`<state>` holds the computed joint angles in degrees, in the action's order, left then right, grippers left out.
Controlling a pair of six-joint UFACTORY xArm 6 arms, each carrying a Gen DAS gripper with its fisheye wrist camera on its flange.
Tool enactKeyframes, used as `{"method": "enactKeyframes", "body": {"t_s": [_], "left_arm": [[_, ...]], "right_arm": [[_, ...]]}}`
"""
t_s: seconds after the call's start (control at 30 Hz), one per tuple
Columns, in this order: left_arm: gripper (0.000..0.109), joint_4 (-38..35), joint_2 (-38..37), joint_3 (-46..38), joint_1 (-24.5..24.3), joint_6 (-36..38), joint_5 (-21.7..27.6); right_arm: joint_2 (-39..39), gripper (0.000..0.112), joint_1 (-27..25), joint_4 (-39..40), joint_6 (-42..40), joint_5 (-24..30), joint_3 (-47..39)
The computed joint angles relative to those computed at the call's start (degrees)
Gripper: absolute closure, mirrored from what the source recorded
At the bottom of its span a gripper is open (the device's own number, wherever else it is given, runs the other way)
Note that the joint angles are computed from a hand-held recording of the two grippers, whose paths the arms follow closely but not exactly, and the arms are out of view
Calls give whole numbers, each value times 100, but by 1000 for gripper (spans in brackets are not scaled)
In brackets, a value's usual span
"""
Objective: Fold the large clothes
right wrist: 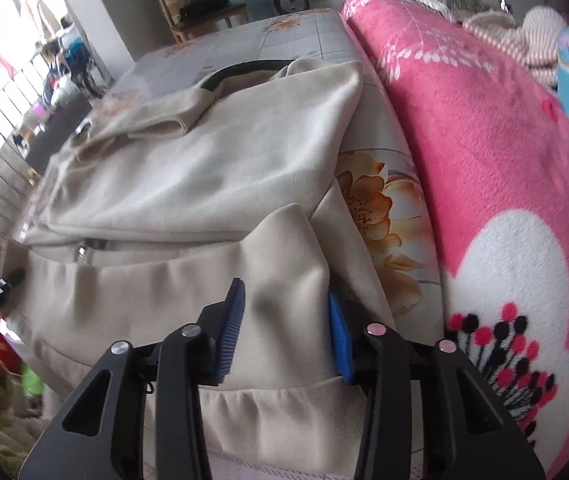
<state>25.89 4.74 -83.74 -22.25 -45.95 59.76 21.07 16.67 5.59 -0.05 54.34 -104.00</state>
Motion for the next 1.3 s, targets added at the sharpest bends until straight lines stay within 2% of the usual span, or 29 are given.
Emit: {"method": "enactKeyframes", "body": {"t_s": [0.23, 0.63, 1.3], "left_arm": [[80, 3, 74, -107, -9, 36, 98], [80, 324, 191, -268, -157, -19, 372], [80, 381, 105, -139, -147, -92, 271]], "right_arm": [[-73, 88, 178, -862, 308, -41, 86], [-5, 89, 235, -1149, 426, -8, 49], [-72, 90, 258, -1274, 585, -201, 215]]}}
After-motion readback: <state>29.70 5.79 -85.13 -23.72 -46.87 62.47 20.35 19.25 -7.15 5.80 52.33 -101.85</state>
